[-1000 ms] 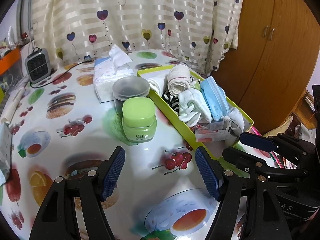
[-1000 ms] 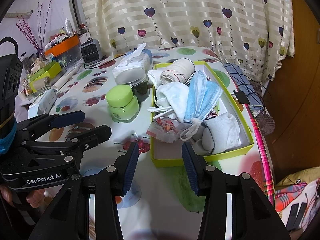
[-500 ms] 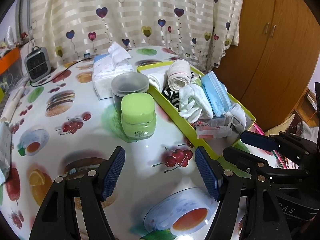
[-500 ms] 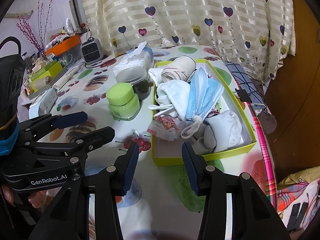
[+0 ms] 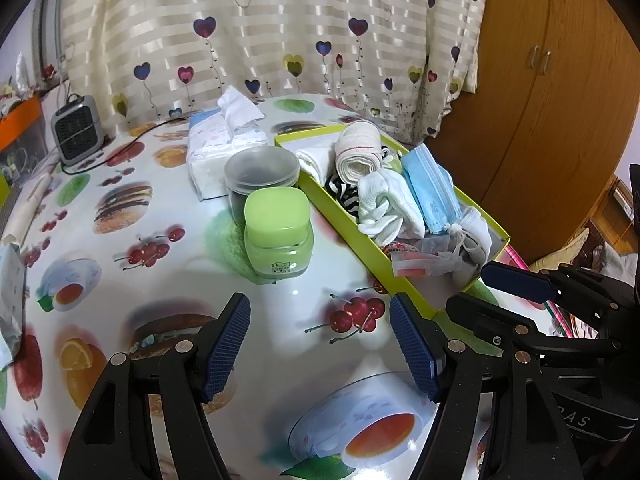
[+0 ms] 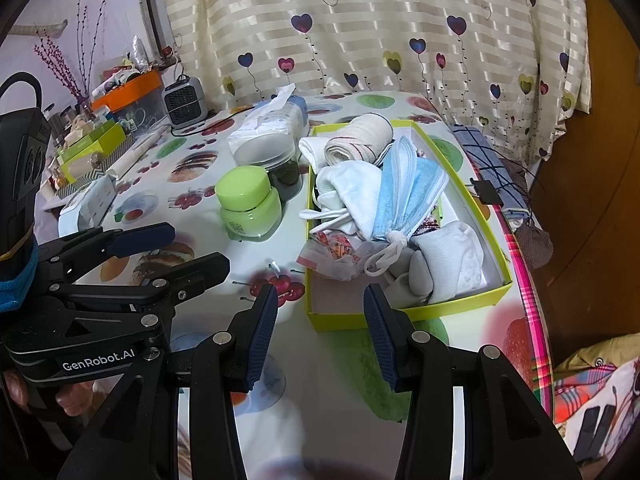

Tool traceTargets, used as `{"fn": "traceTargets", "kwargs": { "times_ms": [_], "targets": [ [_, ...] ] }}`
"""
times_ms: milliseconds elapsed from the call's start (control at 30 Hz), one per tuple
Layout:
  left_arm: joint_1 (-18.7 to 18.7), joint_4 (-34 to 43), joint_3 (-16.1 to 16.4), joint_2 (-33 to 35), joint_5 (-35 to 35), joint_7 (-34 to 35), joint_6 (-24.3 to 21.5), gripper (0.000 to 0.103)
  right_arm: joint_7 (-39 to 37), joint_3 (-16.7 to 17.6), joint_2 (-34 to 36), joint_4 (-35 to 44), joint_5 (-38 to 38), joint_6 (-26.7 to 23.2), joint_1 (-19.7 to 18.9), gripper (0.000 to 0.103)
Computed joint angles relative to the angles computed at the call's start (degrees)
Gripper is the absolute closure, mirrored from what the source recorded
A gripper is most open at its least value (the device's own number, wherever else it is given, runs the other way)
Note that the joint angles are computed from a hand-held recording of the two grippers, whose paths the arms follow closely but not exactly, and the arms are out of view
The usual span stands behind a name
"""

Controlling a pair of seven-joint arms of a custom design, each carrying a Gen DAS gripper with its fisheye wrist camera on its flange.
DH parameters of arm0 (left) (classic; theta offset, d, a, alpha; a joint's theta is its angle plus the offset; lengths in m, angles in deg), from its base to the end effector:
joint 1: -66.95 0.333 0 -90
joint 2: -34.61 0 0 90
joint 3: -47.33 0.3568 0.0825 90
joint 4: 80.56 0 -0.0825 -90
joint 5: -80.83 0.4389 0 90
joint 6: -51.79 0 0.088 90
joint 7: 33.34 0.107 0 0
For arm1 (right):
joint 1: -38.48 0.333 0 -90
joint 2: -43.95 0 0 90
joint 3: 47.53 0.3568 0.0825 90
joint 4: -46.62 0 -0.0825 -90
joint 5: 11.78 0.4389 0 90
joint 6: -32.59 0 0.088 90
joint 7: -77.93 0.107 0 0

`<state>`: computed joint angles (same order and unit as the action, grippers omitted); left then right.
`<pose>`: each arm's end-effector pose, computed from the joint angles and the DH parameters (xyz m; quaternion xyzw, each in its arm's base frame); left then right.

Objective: Organize soft objects

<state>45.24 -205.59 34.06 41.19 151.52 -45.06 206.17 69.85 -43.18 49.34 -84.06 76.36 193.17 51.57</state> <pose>0.4859 -0.3758 0.3697 -0.6953 0.6114 -0.2884 0.2441 0.5590 0.1258 0.3288 -0.8143 0.4231 -0.1200 0.3788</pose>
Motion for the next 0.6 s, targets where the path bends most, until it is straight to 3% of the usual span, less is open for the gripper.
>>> {"fn": "traceTargets", "kwargs": {
  "times_ms": [600],
  "targets": [
    [-0.25, 0.71, 0.04, 0.36, -0.92, 1.04, -0.34, 0.031, 0.15, 0.01, -0.17, -0.04, -0.09, 0.08, 0.09, 0.057]
  ]
}}
